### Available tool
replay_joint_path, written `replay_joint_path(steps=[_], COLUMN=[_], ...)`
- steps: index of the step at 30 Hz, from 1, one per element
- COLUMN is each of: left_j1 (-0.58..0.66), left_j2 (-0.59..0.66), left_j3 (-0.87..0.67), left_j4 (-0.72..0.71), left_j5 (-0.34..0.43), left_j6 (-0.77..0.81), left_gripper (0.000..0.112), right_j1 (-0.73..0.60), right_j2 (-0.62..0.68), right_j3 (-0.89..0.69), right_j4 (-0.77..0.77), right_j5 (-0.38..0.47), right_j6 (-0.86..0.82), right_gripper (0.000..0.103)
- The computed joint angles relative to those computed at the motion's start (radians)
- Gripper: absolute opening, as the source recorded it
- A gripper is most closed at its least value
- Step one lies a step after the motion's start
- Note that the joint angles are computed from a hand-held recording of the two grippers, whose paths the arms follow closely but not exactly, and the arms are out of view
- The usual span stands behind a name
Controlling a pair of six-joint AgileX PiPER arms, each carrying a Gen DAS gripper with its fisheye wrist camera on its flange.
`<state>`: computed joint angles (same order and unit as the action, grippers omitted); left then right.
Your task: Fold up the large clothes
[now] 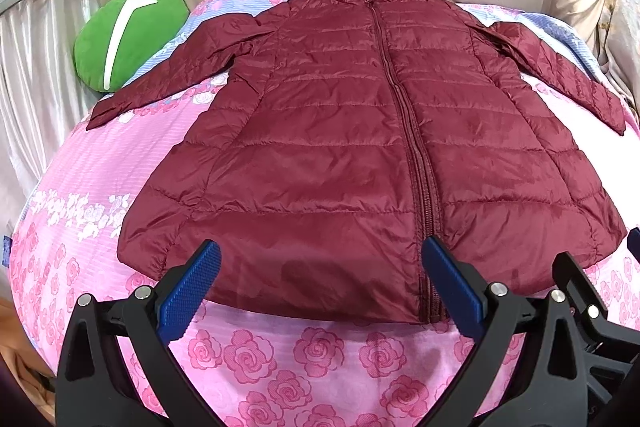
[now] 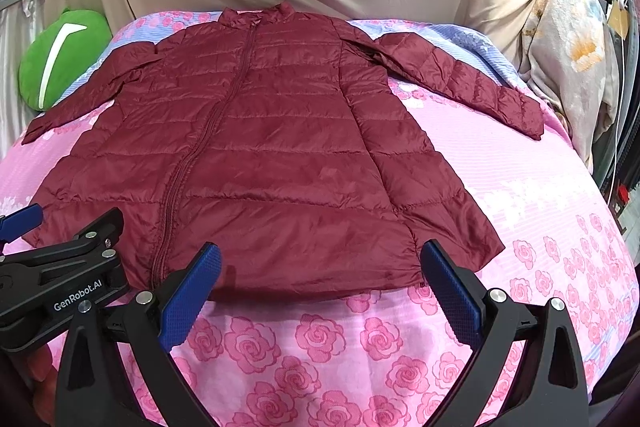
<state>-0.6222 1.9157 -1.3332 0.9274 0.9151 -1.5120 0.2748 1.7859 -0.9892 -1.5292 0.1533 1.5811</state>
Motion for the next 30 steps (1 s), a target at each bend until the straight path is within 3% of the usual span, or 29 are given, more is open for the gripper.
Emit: replay_joint_path(steps=[30], left_j1=[0.005], left_j2=[-0.004], left_j3=[0.009], left_j4=[-0.002], left_j5=[-0.007], left_j6=[-0.001], left_gripper=[0.098], right_j1=[-0.003], right_j2=[0.004], right_j3=[-0.007], right_j4=[0.03], right_j5=[-0.003], right_j6=[-0.031], right_gripper=[0.098])
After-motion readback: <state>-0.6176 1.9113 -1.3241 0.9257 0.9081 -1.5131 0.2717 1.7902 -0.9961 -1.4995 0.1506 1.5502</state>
